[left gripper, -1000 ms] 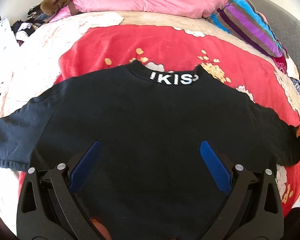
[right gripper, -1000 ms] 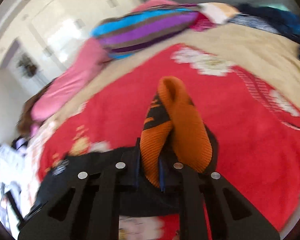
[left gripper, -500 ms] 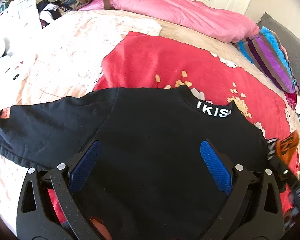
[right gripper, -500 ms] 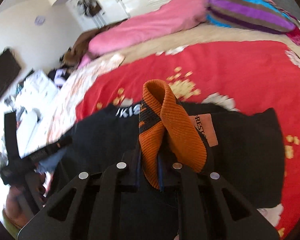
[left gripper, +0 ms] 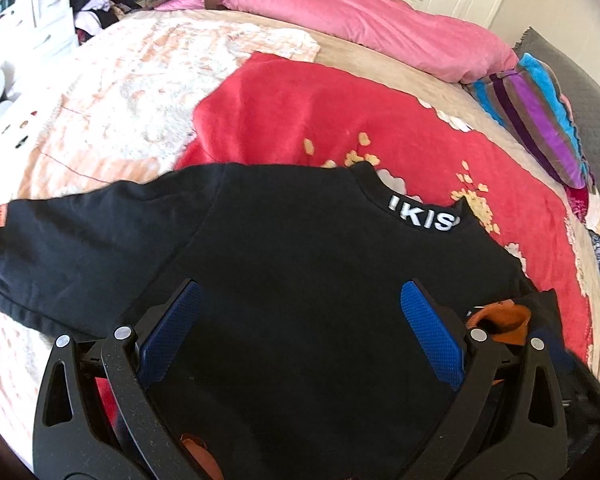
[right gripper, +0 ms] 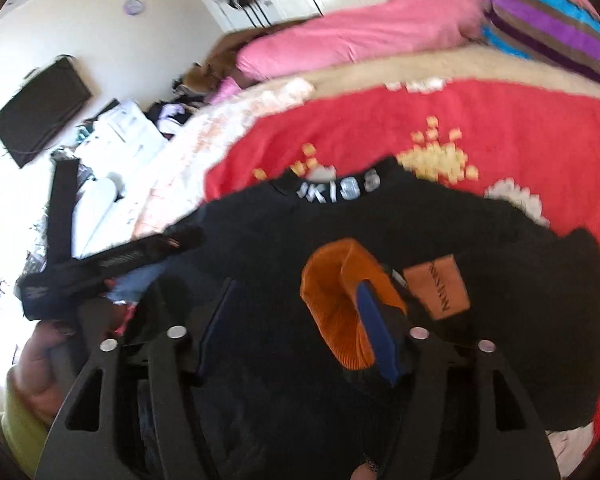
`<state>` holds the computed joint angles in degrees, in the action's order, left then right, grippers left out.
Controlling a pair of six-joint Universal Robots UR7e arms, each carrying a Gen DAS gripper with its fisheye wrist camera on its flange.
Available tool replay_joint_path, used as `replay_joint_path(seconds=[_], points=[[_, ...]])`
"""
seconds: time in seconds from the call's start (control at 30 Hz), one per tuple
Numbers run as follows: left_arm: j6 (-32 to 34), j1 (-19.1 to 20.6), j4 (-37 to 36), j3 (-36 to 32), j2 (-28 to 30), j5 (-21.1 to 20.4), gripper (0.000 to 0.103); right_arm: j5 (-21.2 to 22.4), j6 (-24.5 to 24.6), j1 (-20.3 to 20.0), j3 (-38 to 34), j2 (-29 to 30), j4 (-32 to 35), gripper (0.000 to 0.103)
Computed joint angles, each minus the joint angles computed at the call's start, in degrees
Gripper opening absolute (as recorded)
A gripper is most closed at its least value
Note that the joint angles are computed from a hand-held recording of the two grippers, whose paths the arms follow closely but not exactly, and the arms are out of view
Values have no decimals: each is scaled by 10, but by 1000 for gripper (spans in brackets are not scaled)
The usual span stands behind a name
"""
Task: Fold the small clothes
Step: 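Carry the held sleeve across the shirt body with the right gripper and release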
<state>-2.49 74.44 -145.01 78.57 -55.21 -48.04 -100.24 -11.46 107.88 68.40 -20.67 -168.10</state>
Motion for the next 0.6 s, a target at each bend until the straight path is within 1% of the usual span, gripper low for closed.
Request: replay_joint_path(seconds=[0.03, 0.1, 0.17, 0.2, 0.23, 0.27, 0.3, 0.33, 0.37, 0.4, 0.43, 0.47, 0.5, 0.53, 0.6], points=[[-2, 0, 5, 0, 1, -7, 94, 4, -6, -1, 12, -11, -16, 64], [4, -1, 6, 4, 2, -24, 94, -19, -6, -1, 22, -21, -37, 64], [16, -3, 8, 6, 4, -40, 94, -68, 2, -3, 20, -26, -38, 64], [22, -5, 11, 7, 6, -47, 94, -100, 7, -4, 18, -25, -39, 64], [27, -6, 16, 9, 7, -56, 94, -124, 4, -5, 14, -23, -36, 65], [29, -7, 20, 10, 8, -64, 94, -137, -2, -5, 11, -22, -28, 64], [31, -7, 25, 11, 9, -74, 94, -163, -13, -3, 3, -17, -15, 63], [36, -8, 28, 14, 11, -84, 94, -169, -18, -4, 0, -15, -8, 61], [42, -10, 28, 17, 13, -86, 94, -158, -13, -7, 0, -17, 7, 59], [48, -11, 25, 19, 15, -84, 94, -134, -3, -9, 2, -21, 27, 59], [57, -14, 22, 22, 18, -77, 94, -119, -5, -10, 3, -21, 37, 58], [62, -15, 21, 23, 20, -72, 94, -108, -23, -8, 2, -22, 52, 58], [64, -16, 21, 23, 21, -66, 94, -113, -46, -3, -1, -18, 58, 58], [64, -16, 15, 22, 22, -56, 94, -123, -80, 5, -5, -10, 62, 57], [62, -13, 0, 17, 24, -41, 94, -148, -113, 16, -15, 6, 65, 47]])
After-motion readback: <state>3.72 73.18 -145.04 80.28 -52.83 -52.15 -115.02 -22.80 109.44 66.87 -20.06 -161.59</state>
